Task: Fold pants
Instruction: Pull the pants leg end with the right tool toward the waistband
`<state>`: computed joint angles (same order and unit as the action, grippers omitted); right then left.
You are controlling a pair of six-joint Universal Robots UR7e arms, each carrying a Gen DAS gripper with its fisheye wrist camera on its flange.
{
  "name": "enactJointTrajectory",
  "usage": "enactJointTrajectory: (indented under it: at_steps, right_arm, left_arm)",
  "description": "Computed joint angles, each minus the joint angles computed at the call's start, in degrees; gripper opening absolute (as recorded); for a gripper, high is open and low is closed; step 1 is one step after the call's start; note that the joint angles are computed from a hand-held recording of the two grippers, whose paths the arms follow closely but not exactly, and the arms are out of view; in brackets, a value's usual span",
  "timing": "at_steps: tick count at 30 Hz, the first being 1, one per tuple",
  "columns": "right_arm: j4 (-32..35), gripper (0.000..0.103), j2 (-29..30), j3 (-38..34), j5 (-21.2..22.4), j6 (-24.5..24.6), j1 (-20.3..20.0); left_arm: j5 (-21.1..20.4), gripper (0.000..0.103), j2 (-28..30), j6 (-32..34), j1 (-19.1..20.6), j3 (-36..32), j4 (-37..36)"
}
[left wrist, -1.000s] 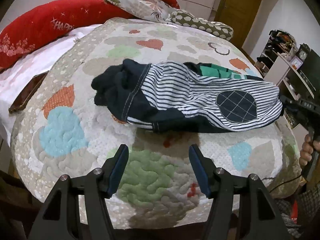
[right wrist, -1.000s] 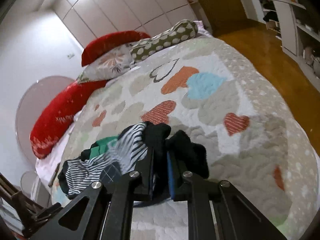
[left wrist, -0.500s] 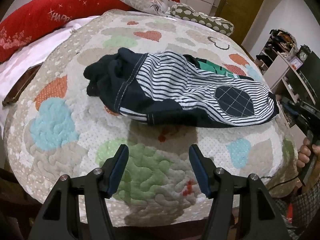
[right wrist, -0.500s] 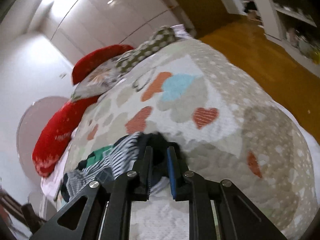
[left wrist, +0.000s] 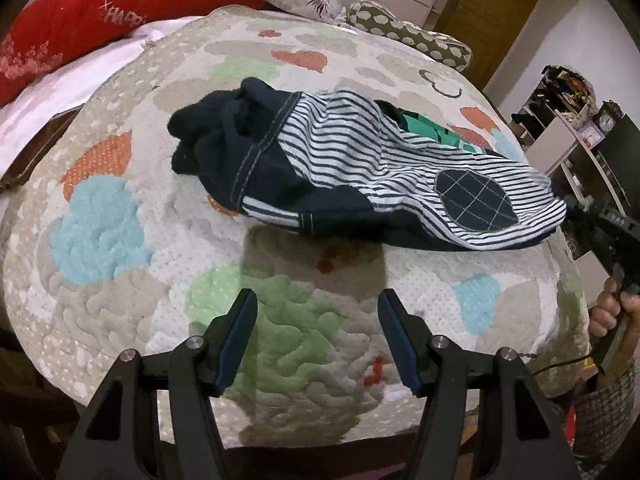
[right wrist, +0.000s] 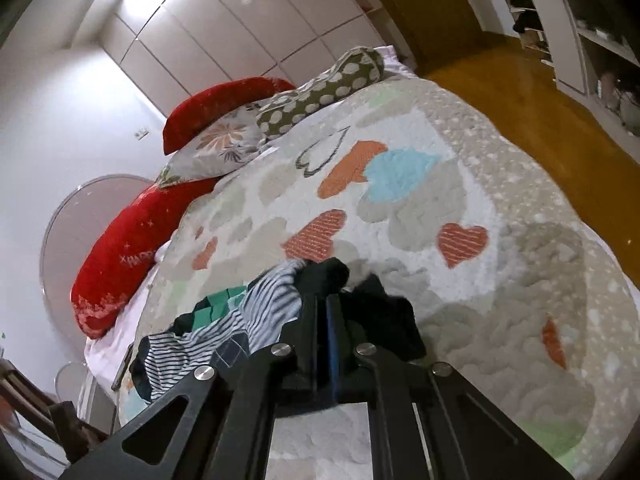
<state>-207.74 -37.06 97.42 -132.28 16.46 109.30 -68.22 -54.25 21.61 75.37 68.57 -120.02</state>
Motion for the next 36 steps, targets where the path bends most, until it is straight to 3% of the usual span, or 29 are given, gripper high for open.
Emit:
enactJointTrajectory:
  at_steps: [5, 9, 10, 12, 13, 17, 20, 21, 23, 26, 33, 36]
  right_arm:
    - [-0.02, 0.005, -0.89, 3.85, -0.21, 5.97, -2.27]
    - [-3.76, 0.008, -0.66, 5.01, 0.69, 5.83, -2.47]
    - [-4.64, 0.014, -0.72, 5.28, 0.21, 6.2, -2.35]
    - [-6.66, 0.075, -0.84, 6.06, -0.77, 7.35, -2.36]
    - [-9.22, 0.078, -0.58, 6.58, -0.19, 7.75, -2.61]
    - [-7.78, 0.078, -1.04, 6.59, 5.28, 10.32, -4.43]
    - [0.06, 0.078, 0.19, 2.15, 5.88, 8.72, -5.09]
    - [2.99, 0.063, 0.7, 0.4, 5.46, 7.04, -4.91]
    - [8.64, 0.022, 0.41, -1.29, 7.1, 6.47, -5.17]
    - [5.15, 0.021, -0.02, -0.36, 7.28, 5.87, -5.05]
    - [0.9, 0.02, -2.89, 4.68, 2.86, 8.18, -5.24]
    - [1.53, 0.026, -3.09, 5.4, 3.34, 9.41, -5.94]
  left_arm:
    - [0.67, 0.062, -0.21, 1.05, -0.28, 0.77, -0.68]
    - [0.69, 0.062, 0.02, 0.6, -0.18, 0.4, 0.16]
    - [0.64, 0.062, 0.01, 0.56, -0.18, 0.39, 0.21]
    - [0.51, 0.062, -0.03, 0.6, -0.17, 0.45, 0.11]
    - [0.46, 0.062, -0.05, 0.58, -0.17, 0.5, -0.05]
    - [0.05, 0.062, 0.02, -0.28, -0.01, 0.23, -0.14]
    - [0.42, 0.062, 0.04, -0.85, 0.0, -0.02, -0.33]
    - [0.69, 0.062, 0.04, -1.02, 0.01, -0.09, -0.41]
    - [1.06, 0.062, 0.03, -1.55, 0.07, -0.42, -0.56]
    - [1.54, 0.062, -0.03, -2.23, 0.15, -0.94, -1.66]
    - [0.37, 0.064, 3.36, -4.75, -0.78, -8.51, -1.53]
    - [1.03, 0.065, 5.9, -4.14, -2.12, -10.9, -3.24]
